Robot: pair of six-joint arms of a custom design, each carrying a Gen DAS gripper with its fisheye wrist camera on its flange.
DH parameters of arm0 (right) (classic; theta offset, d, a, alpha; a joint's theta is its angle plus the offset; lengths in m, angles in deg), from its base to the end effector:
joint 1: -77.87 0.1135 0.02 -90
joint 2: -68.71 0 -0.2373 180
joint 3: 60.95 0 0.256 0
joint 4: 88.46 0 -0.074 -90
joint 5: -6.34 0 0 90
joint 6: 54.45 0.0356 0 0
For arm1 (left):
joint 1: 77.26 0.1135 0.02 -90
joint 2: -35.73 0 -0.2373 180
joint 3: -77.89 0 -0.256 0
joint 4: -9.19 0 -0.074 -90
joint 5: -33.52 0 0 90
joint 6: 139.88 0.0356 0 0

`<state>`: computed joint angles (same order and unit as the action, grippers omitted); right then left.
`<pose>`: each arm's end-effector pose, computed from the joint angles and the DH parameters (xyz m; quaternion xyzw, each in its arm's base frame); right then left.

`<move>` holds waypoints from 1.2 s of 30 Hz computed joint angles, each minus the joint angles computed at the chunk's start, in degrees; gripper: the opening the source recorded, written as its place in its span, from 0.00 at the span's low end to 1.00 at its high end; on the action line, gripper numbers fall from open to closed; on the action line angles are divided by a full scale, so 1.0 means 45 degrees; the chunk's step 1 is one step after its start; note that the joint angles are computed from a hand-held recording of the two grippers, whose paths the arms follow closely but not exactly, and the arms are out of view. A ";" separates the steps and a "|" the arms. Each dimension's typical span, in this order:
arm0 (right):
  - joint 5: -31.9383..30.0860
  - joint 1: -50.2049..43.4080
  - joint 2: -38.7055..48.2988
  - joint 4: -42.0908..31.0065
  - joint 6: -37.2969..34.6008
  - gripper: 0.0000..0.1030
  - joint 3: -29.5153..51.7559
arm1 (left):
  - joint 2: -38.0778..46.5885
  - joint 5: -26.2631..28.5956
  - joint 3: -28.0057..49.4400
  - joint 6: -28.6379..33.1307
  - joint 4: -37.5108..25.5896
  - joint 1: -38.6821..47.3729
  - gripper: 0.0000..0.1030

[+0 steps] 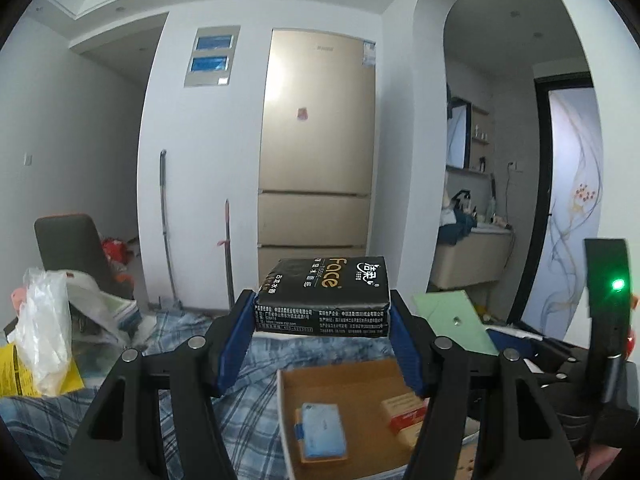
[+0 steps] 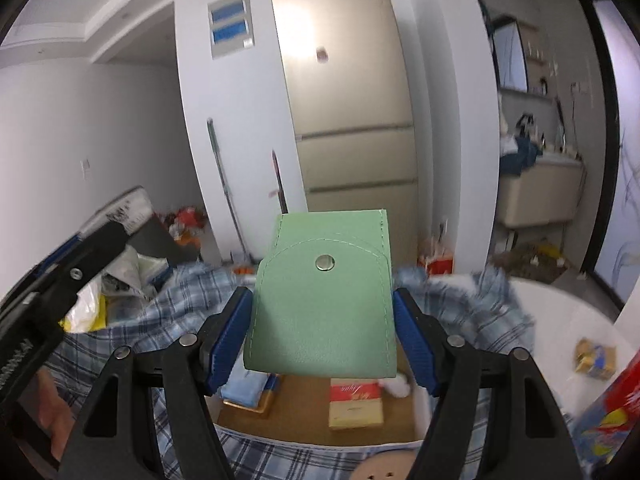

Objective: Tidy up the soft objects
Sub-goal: 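Lower the green pouch into the box and open the right gripper while the left carries the Face pack, then lower the black Face pack into the box and open the left gripper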

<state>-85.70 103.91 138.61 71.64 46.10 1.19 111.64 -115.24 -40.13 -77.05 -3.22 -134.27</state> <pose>0.2593 0.1281 0.2509 -0.1244 0.8465 0.1769 0.4866 0.1854 -0.2297 0.2410 -0.0594 0.7820 0.0013 0.6204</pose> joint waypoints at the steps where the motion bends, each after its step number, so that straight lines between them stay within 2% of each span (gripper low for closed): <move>1: -0.0100 -0.0015 0.0387 0.0062 0.0049 0.68 0.0051 | 0.0101 0.0175 -0.0021 -0.0153 -0.0108 0.0135 0.64; 6: -0.0200 -0.0392 0.1578 0.0475 0.0347 0.68 -0.0103 | 0.1034 0.1760 0.0098 -0.0729 -0.0443 0.0950 0.64; 11: -0.1123 -0.0810 0.2948 -0.0423 -0.0161 0.68 0.0583 | 0.2071 0.2142 0.0494 -0.1045 -0.0648 0.1106 0.64; 21: -0.4826 -0.1083 0.5089 -0.1159 0.0458 0.68 0.1443 | 0.2352 0.2365 0.0476 -0.1444 -0.0764 0.1380 0.64; 23: -0.5173 -0.1008 0.5339 -0.1118 0.0635 0.68 0.1493 | 0.2295 0.2412 0.0467 -0.1454 -0.0784 0.1375 0.64; 28: -0.5110 -0.0839 0.5842 -0.1003 0.1049 0.68 0.1553 | 0.2304 0.2458 0.0489 -0.1448 -0.0849 0.1330 0.64; 33: -0.4355 -0.0689 0.5891 -0.0964 0.1036 0.68 0.1643 | 0.2180 0.2534 0.0381 -0.1425 -0.0763 0.1356 0.64; 36: -0.4178 -0.0680 0.5892 -0.0954 0.1045 0.76 0.1714 | 0.2176 0.2530 0.0377 -0.1419 -0.0763 0.1352 0.64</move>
